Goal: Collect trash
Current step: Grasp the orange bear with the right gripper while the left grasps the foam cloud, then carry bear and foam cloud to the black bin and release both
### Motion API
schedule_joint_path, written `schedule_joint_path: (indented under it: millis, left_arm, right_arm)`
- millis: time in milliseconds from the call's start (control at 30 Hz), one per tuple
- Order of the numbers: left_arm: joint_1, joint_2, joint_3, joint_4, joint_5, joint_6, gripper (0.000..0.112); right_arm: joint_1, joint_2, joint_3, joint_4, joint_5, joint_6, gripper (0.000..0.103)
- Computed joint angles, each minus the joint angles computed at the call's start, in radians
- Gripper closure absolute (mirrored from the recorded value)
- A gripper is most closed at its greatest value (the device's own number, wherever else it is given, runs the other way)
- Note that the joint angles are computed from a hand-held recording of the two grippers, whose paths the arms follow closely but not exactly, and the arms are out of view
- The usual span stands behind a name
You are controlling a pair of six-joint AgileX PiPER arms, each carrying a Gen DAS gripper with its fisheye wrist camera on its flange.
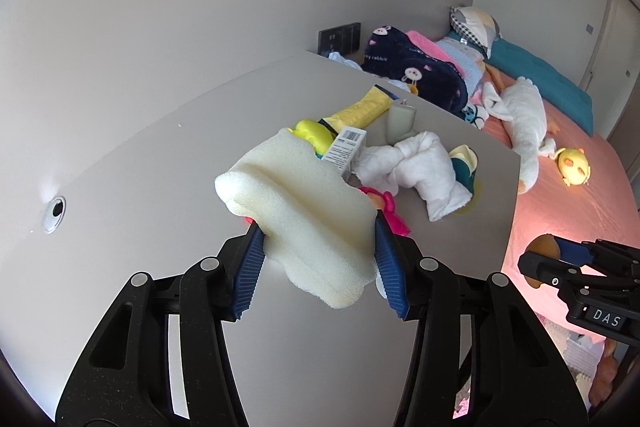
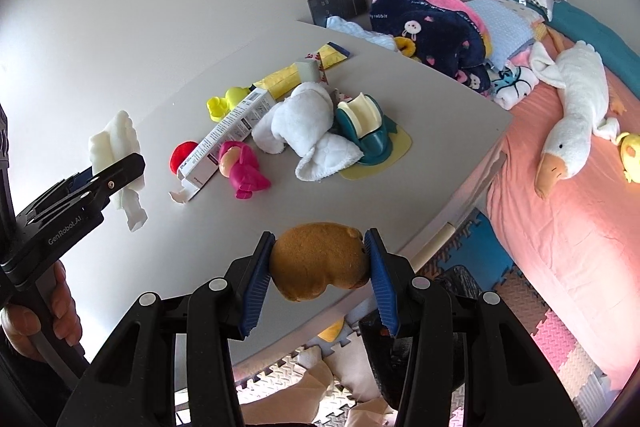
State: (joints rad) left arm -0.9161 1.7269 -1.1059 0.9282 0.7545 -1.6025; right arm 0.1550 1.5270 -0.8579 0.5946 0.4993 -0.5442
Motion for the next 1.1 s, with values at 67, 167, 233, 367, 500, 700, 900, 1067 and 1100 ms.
schedule_joint_path:
  millis: [67,167,233,367,500,700,900,1067,1100]
  left_arm:
    - [-0.022,0.02,-0.03,-0.007,0.01,0.007,0.062]
    - [-0.049,0.052,-0.072,-0.014,0.015,0.017,0.062]
    - [-0.066,0.072,-0.102,-0.02,0.017,0.026,0.062]
    - [-0.095,0.115,-0.166,-0.037,0.021,0.054,0.062]
    - [-0.12,0.158,-0.229,-0.06,0.023,0.093,0.062]
    - [-0.147,0.219,-0.321,-0.115,0.018,0.17,0.062]
    - [-0.164,0.295,-0.437,-0.188,0.013,0.285,0.062]
    - [-0.18,0.363,-0.546,-0.256,0.017,0.39,0.062]
    - [-0.183,0.377,-0.567,-0.269,0.019,0.411,0.062]
  right_arm:
    - [-0.032,-0.019,0.018,0.015,0.007,-0.029,0.055]
    - [-0.083,-0.048,0.044,0.036,0.018,-0.074,0.055]
    - [-0.119,-0.072,0.064,0.049,0.029,-0.104,0.055]
    - [-0.194,-0.109,0.101,0.077,0.047,-0.168,0.055]
    - [-0.271,-0.134,0.126,0.101,0.069,-0.224,0.055]
    - [-0.374,-0.161,0.157,0.129,0.101,-0.294,0.055]
    - [-0.478,-0.175,0.167,0.143,0.14,-0.351,0.055]
    - [-0.557,-0.183,0.175,0.148,0.157,-0.393,0.055]
    - [-0.574,-0.183,0.175,0.149,0.162,-0.401,0.055]
